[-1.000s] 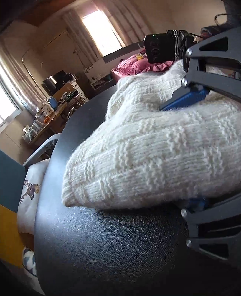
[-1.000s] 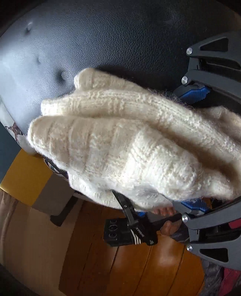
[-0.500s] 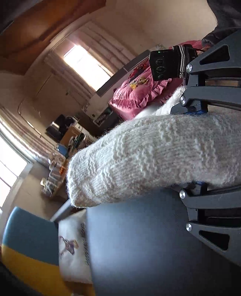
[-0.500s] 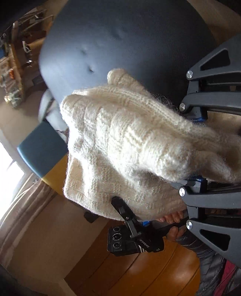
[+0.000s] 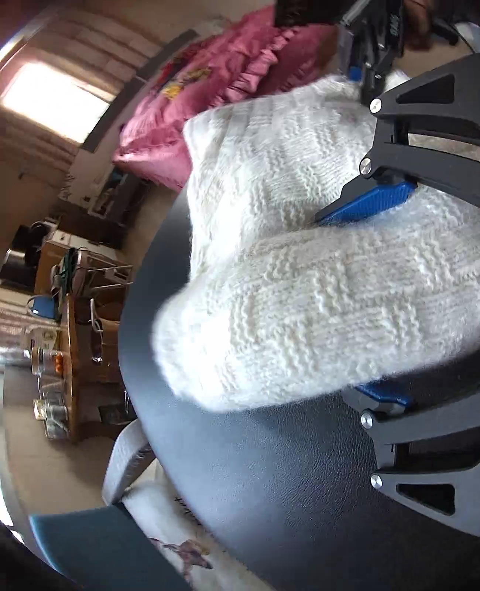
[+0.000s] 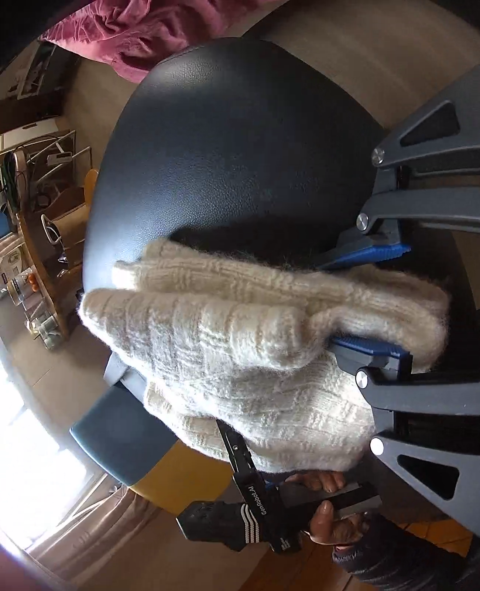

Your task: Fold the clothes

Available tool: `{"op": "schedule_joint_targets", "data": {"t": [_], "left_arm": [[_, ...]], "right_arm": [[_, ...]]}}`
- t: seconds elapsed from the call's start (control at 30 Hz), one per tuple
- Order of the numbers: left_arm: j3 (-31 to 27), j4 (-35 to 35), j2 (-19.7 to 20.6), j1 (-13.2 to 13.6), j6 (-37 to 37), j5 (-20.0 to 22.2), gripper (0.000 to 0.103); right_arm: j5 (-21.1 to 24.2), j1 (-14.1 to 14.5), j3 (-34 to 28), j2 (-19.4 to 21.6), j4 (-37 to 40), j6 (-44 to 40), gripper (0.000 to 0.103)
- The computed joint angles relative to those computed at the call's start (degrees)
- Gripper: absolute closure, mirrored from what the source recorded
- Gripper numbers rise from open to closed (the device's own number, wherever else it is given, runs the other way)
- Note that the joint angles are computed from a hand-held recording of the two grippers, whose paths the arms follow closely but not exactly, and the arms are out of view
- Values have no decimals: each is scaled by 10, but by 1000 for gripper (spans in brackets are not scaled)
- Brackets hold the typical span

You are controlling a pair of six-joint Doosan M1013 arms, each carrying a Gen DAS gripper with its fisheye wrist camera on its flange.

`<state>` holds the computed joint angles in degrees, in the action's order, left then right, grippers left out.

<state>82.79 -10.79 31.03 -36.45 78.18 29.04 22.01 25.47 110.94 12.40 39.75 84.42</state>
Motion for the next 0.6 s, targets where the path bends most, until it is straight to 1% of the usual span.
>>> {"op": "schedule_joint_targets", "data": {"t": [0.03, 0.1, 0.2, 0.23, 0.3, 0.33, 0.37, 0.4, 0.47, 0.5, 0.57, 0.6], "left_arm": [[3, -20, -2, 4, 9, -2, 23], [12, -4, -12, 5, -6, -16, 23], [33, 80, -34, -1, -85, -58, 24], [39, 101, -41, -3, -108, -72, 21], [50, 132, -53, -3, -141, -95, 15], [54, 148, -56, -3, -154, -107, 15], [61, 161, -61, -6, -163, -120, 15], [66, 156, -65, -8, -156, -130, 15], [67, 124, -68, -15, -115, -136, 15], [65, 106, -66, -20, -89, -133, 15], [52, 80, -58, -29, -50, -108, 15], [42, 80, -50, -32, -48, -85, 16]], "right_arm": [[-4, 1, 0, -2, -7, -2, 67], [-9, 12, -2, -12, -72, 26, 67], [-51, 31, -2, -37, -213, 111, 67], [-65, 30, 0, -44, -244, 113, 67], [-70, 45, -19, -43, -297, 118, 67], [-71, 52, -29, -41, -322, 119, 67], [-63, 58, -38, -37, -333, 108, 67], [-48, 64, -53, -29, -350, 110, 67], [-11, 69, -70, -17, -374, 113, 67], [10, 72, -74, -9, -403, 143, 67], [55, 75, -82, 8, -447, 193, 69], [64, 76, -75, 10, -447, 204, 70]]}}
